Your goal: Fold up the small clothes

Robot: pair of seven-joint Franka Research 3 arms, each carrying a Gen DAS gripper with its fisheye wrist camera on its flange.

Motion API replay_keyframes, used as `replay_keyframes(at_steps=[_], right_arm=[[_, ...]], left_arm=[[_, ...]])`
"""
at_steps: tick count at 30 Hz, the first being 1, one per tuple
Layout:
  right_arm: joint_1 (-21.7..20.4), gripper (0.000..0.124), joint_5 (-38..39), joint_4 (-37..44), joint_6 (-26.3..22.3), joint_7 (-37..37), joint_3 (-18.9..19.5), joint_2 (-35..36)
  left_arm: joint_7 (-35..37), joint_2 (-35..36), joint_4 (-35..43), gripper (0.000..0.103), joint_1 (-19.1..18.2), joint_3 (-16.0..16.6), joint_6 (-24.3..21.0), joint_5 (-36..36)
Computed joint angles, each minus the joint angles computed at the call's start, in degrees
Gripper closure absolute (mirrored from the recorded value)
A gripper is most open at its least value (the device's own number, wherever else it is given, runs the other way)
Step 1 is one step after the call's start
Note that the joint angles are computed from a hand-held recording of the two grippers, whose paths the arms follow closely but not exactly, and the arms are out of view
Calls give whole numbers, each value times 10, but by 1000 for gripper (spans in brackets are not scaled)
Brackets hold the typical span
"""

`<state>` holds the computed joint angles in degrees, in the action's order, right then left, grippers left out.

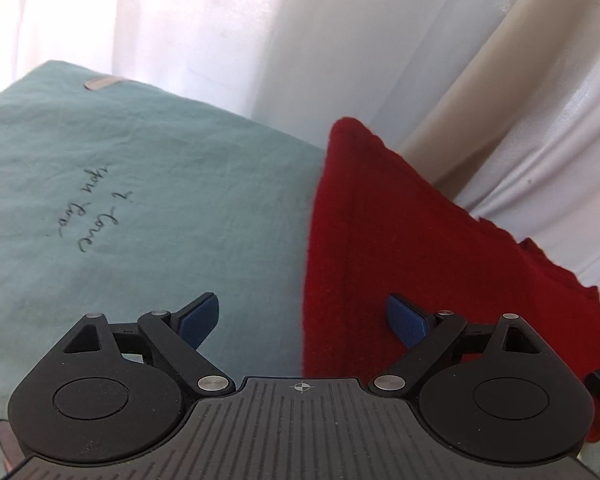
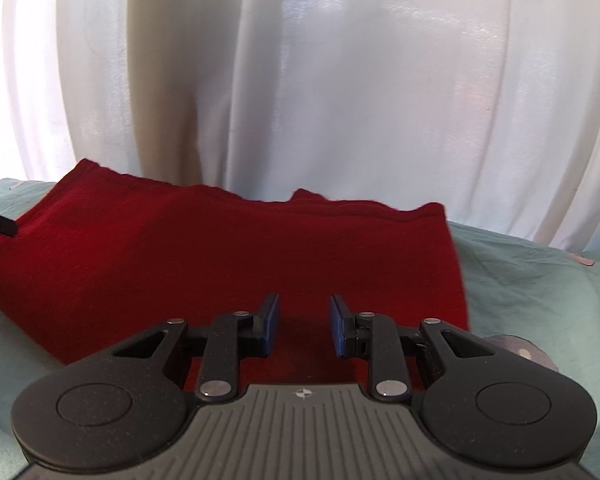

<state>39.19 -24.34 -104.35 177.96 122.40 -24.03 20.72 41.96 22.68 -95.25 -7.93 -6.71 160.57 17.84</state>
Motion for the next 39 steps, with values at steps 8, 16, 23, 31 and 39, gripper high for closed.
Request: replay_keyframes(at_steps=[8, 16, 23, 31, 39], right_arm=[[69, 102, -54, 4, 5, 18, -55, 19], [41, 103, 14, 42, 29, -15, -11, 44], [82, 102, 54, 69, 36, -50, -65, 88], [124, 82, 111, 9, 98, -61, -150, 91], [303, 83, 186, -61, 66, -88, -359, 108]], left_arm=[[93, 47, 50, 9, 42, -65, -6, -126], [-51, 50, 102, 8, -72, 45, -54, 4], [-255, 40, 115, 6, -199, 156, -122, 328], [-209, 65, 105, 0, -137, 81, -111, 336], [-181, 51, 93, 0, -100, 47, -115, 260]])
